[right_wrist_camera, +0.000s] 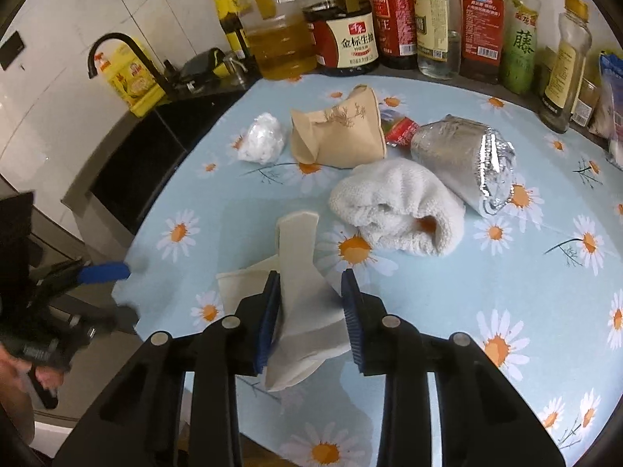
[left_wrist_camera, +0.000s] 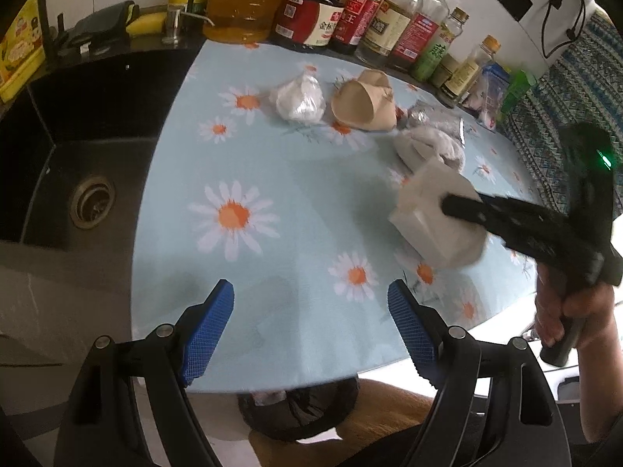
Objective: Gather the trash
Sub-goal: 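Grasp the white paper napkin with the right tool while the left tool grasps the tissue ball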
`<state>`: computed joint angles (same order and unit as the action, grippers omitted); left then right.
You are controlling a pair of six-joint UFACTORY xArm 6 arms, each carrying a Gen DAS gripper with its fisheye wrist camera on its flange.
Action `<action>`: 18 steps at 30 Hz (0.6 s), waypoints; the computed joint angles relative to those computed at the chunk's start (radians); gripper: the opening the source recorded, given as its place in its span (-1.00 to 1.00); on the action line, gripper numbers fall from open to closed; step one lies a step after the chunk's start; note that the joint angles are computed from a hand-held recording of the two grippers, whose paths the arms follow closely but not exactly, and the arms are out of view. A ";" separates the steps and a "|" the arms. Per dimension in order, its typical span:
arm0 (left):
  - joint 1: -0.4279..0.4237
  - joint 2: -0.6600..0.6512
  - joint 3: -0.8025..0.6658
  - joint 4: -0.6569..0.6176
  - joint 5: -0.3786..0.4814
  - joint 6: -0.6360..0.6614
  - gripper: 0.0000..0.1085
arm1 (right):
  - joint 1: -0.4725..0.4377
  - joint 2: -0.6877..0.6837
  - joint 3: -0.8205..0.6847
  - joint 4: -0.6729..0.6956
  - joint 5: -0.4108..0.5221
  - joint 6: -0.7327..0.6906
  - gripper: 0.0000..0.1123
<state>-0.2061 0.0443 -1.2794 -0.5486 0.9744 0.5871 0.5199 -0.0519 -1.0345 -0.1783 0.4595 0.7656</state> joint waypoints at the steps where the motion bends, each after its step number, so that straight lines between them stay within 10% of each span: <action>1: -0.004 0.016 -0.024 -0.002 0.003 0.000 0.46 | 0.000 -0.009 0.006 -0.003 -0.004 0.008 -0.41; 18: -0.086 0.393 -0.503 0.125 -0.005 -0.070 0.45 | -0.007 -0.277 0.283 0.019 -0.179 0.176 -0.41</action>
